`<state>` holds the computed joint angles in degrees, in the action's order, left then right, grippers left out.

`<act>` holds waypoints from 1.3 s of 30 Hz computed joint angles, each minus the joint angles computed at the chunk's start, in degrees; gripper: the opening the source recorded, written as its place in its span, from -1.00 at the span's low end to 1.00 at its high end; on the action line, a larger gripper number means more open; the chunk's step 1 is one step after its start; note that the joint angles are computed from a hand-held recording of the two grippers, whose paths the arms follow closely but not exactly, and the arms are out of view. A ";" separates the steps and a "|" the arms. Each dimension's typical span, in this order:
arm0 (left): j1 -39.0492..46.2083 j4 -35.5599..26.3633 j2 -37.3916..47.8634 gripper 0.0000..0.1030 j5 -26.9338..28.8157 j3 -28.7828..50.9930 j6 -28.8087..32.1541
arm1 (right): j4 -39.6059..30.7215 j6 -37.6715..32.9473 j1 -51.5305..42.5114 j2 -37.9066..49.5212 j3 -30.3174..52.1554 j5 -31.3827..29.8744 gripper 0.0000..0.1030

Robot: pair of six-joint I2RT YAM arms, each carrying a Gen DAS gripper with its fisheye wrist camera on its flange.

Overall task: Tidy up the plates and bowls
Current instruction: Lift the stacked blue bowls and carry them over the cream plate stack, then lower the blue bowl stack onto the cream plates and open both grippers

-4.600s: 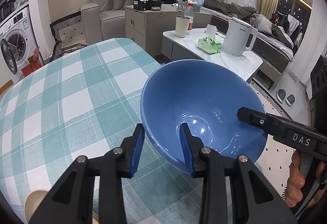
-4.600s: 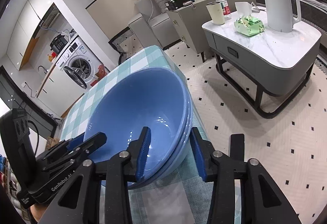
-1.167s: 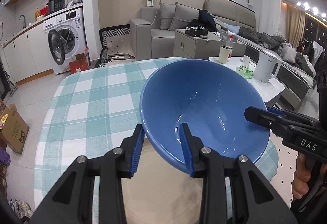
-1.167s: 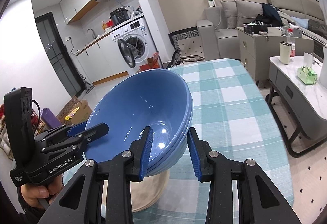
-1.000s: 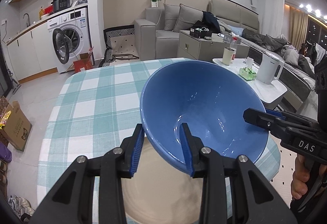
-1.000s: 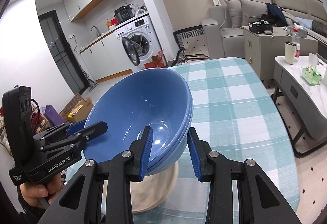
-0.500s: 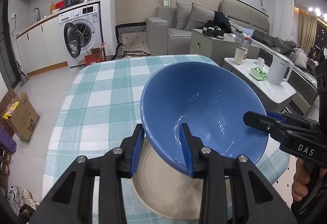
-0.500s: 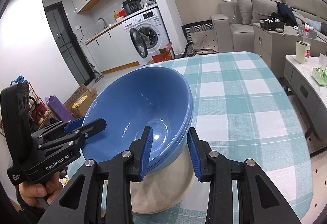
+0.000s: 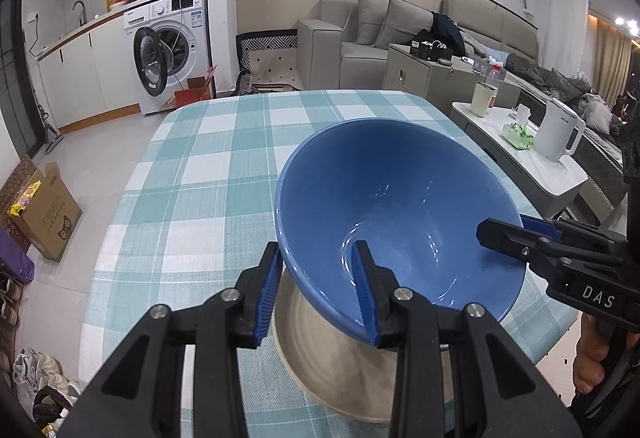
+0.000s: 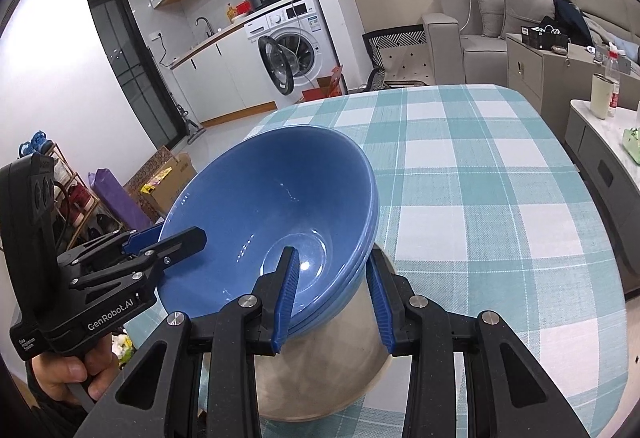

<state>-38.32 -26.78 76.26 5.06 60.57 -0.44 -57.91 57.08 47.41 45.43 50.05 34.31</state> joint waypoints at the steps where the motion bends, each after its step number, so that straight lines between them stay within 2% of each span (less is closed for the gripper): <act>1: 0.08 -0.01 0.16 -0.34 0.01 -0.10 0.02 | 0.27 -0.11 -0.17 0.10 -0.21 -0.26 -0.32; 16: 0.84 1.90 1.81 -0.34 0.92 -0.62 0.27 | 3.02 -2.05 -3.12 -0.25 -2.08 -2.56 -0.30; 23: 1.32 2.56 2.89 -0.27 2.01 -0.12 0.64 | 4.25 -2.86 -4.23 -0.19 -2.61 -3.47 -0.16; 31: 2.45 3.30 3.05 -0.16 4.57 -0.40 1.06 | 3.78 -3.47 -2.72 1.17 -1.99 -2.29 -0.02; 34: 2.84 3.37 2.57 0.01 5.59 -0.64 1.43 | 3.56 -3.73 -2.29 1.03 -1.84 -1.87 0.01; 35: 3.01 3.57 2.19 0.14 5.89 -0.87 1.46 | 3.38 -3.84 -2.14 1.03 -1.71 -1.56 0.08; 37: 3.34 3.97 1.51 0.18 6.07 -1.21 1.59 | 2.29 -3.48 -0.74 0.95 -1.17 0.35 0.21; 39: 3.70 4.17 0.92 0.29 6.03 -1.40 1.83 | 0.92 -3.21 0.97 0.85 -0.45 2.52 0.44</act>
<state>-34.62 -22.61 77.18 11.09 59.17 1.39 -56.99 53.87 48.38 46.28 49.59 36.83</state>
